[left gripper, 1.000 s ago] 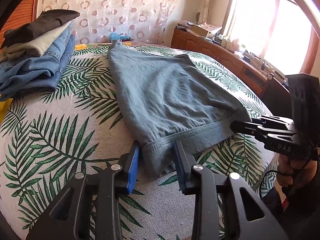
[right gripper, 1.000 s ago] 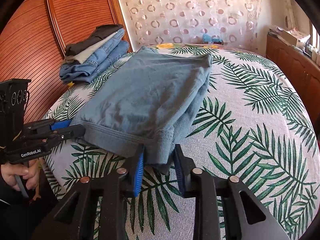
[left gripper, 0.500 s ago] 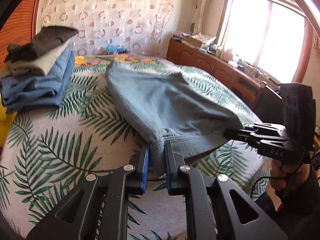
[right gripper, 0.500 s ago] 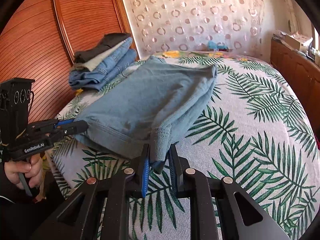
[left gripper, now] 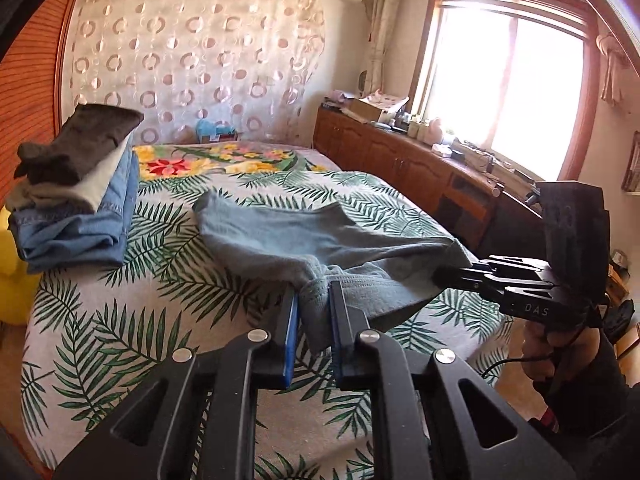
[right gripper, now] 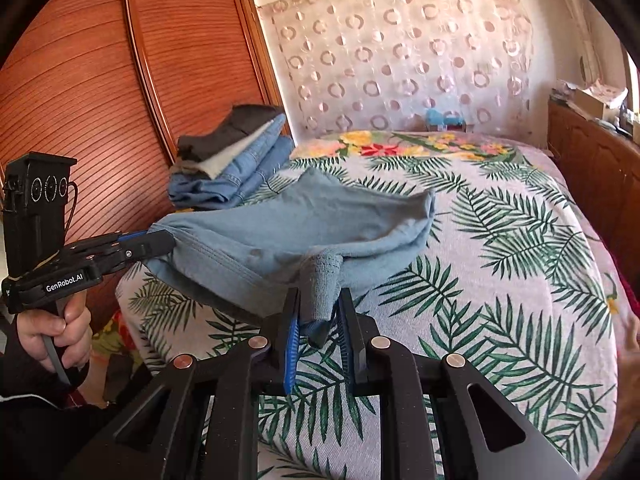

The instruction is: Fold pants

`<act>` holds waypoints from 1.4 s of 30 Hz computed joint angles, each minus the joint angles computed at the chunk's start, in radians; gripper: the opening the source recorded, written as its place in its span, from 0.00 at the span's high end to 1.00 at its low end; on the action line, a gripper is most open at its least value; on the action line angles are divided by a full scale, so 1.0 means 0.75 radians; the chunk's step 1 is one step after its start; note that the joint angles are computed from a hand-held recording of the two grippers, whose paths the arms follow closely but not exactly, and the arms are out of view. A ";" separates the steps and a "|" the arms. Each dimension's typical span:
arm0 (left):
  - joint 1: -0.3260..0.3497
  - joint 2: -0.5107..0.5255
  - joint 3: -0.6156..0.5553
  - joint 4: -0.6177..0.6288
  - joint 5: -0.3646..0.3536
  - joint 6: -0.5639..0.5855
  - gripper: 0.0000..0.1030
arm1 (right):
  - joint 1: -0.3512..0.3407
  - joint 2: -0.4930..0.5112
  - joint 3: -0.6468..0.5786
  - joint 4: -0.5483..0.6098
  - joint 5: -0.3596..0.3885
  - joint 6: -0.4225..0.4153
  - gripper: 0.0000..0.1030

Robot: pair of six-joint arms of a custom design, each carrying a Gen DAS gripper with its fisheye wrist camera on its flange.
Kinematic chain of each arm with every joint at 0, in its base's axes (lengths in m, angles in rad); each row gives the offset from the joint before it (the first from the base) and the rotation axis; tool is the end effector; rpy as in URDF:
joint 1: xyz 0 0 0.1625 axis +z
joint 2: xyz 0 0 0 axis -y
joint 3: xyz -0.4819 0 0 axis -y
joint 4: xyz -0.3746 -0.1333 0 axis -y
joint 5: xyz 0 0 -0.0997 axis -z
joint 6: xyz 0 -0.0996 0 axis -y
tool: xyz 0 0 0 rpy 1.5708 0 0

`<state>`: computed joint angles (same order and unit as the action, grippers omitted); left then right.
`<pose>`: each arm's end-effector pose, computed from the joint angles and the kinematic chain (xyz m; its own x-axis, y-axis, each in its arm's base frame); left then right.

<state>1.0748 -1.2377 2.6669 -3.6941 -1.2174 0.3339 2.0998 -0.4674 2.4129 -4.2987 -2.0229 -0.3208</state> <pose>-0.0175 -0.3849 0.2390 -0.7592 0.4594 -0.4610 0.6505 0.5561 -0.5172 0.2930 -0.3233 0.0378 -0.7716 -0.3716 0.5163 -0.6335 0.5217 -0.5713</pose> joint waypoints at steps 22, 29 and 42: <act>-0.020 0.002 -0.016 -0.037 0.020 0.032 0.86 | 0.061 -0.034 0.034 -0.058 -0.042 -0.062 0.83; 0.044 0.093 -0.133 -0.004 0.026 0.066 0.86 | 0.001 -0.045 -0.073 0.055 -0.052 -0.097 0.83; 0.094 0.154 -0.290 0.071 0.056 0.101 0.86 | -0.054 -0.056 -0.297 0.311 -0.064 -0.129 0.83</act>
<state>1.1452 -1.1221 2.4492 -3.6410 -1.1750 0.4094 2.0593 -0.5093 2.1903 -4.0657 -2.0709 -0.4178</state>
